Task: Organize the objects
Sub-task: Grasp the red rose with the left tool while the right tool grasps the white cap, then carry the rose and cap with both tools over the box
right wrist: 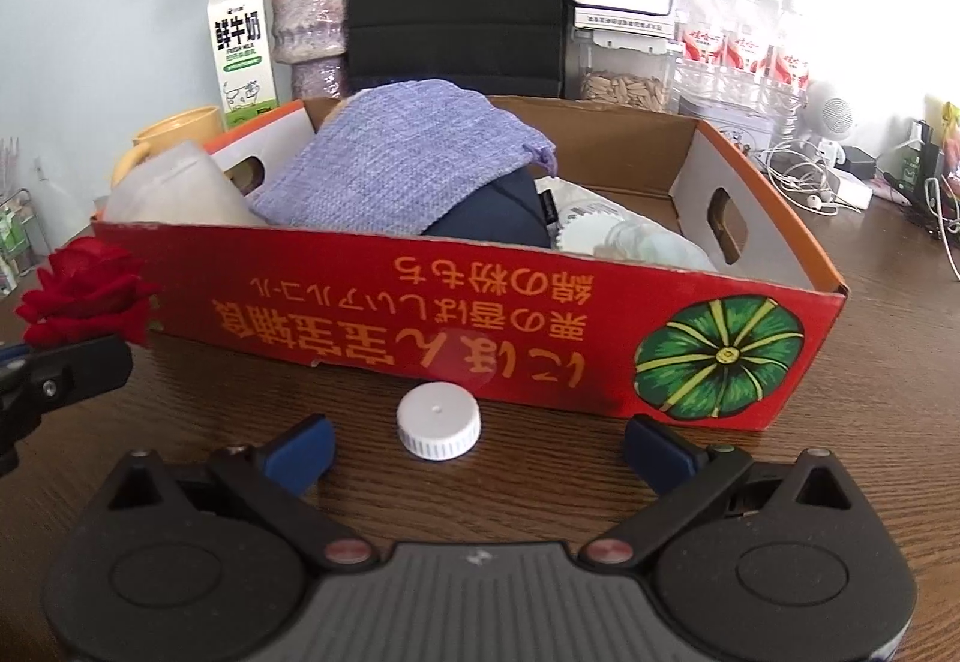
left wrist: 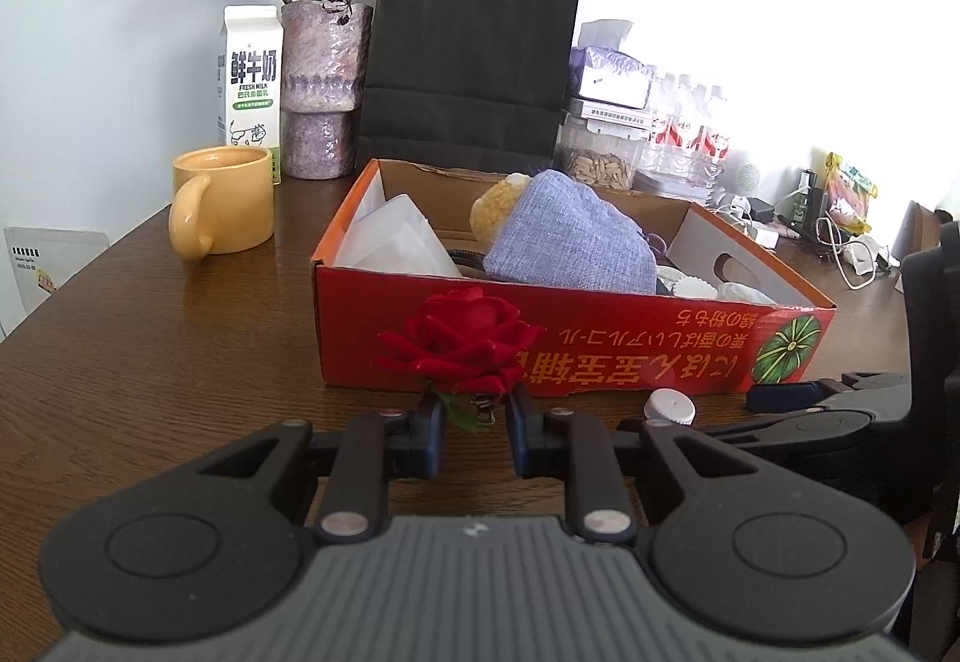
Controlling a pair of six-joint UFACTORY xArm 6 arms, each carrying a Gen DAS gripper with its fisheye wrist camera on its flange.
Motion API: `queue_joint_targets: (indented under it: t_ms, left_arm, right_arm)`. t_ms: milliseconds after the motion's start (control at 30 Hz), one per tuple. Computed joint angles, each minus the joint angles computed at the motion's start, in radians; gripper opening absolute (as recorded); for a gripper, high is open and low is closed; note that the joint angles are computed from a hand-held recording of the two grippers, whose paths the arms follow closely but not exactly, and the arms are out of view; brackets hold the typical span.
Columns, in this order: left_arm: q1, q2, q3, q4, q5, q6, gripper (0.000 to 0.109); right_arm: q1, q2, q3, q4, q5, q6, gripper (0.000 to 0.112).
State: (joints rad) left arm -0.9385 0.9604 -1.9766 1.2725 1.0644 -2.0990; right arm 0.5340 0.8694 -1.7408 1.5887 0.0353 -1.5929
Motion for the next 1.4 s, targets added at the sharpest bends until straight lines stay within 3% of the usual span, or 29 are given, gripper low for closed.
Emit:
queue_joint_targets:
  t_ms: [100, 167, 300, 400, 667, 800, 1100, 1400]
  left_arm:
    - [-0.001, 0.002, -0.004, 0.0, 0.002, 0.001, 0.022]
    - [-0.001, 0.002, -0.004, 0.001, 0.004, -0.002, 0.022]
    - [-0.002, 0.004, -0.006, -0.002, 0.004, 0.0, 0.022]
    - [-0.001, 0.004, -0.006, -0.006, 0.006, 0.0, 0.022]
    - [-0.006, 0.004, -0.005, 0.01, 0.016, -0.015, 0.022]
    - [-0.018, 0.012, -0.019, 0.034, 0.05, -0.021, 0.021]
    - [-0.034, -0.012, -0.026, 0.088, 0.103, 0.006, 0.021]
    - [-0.002, 0.003, -0.122, 0.16, 0.137, 0.144, 0.021]
  right_arm:
    - [0.003, 0.005, -0.007, -0.016, 0.001, 0.021, 0.102]
    - [0.006, 0.003, -0.017, 0.063, 0.004, -0.059, 0.086]
    - [-0.009, -0.029, 0.0, 0.271, 0.068, -0.286, 0.028]
    - [-0.025, -0.057, 0.04, 0.285, 0.129, -0.304, 0.027]
    - [-0.041, -0.152, 0.142, 0.735, 0.212, -0.84, 0.027]
    - [-0.06, -0.203, 0.209, 0.875, 0.276, -0.994, 0.027]
    - [-0.107, -0.282, 0.284, 0.997, 0.368, -1.126, 0.027]
    - [-0.14, -0.266, 0.194, 1.027, 0.36, -1.179, 0.027]
